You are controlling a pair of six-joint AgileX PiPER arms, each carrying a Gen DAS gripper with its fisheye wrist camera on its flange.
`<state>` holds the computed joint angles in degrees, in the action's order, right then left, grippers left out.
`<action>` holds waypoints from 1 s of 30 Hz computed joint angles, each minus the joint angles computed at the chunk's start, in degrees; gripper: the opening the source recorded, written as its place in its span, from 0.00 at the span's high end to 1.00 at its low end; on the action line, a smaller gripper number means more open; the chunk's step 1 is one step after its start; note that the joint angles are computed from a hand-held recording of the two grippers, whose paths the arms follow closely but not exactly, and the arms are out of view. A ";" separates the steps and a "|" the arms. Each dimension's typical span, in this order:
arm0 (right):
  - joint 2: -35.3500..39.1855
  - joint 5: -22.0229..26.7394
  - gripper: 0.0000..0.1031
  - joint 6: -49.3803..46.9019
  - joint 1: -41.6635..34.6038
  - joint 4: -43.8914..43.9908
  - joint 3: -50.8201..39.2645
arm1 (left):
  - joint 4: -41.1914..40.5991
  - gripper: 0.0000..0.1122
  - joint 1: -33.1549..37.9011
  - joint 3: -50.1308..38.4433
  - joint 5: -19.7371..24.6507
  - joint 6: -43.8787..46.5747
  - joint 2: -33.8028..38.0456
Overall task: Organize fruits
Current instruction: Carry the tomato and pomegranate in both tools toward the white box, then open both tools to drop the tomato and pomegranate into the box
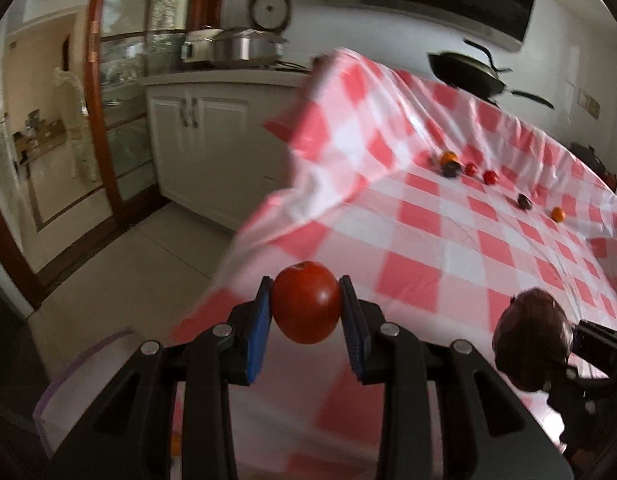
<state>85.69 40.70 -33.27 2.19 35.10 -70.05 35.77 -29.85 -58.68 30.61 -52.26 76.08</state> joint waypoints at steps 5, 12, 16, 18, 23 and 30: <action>-0.99 -0.71 0.47 -1.50 7.68 -2.36 1.74 | -0.78 0.70 6.48 7.46 -1.38 2.40 -8.68; -0.63 -1.49 0.47 -2.31 18.37 -6.60 3.27 | -11.07 0.70 20.86 15.44 -3.05 16.21 -15.81; 0.44 -2.49 0.47 -1.98 24.09 -9.68 4.02 | -23.04 0.70 31.82 18.43 -5.27 29.78 -16.35; 1.41 -2.31 0.47 -2.29 26.25 -10.21 4.16 | -28.98 0.70 36.06 19.33 -5.90 36.62 -15.85; 7.60 -1.44 0.47 0.50 31.09 -14.78 2.64 | -31.60 0.70 41.25 22.40 -7.35 42.68 -11.99; 20.46 2.44 0.47 7.93 36.49 -23.58 -5.45 | -29.20 0.70 43.68 25.70 -8.42 43.10 -3.73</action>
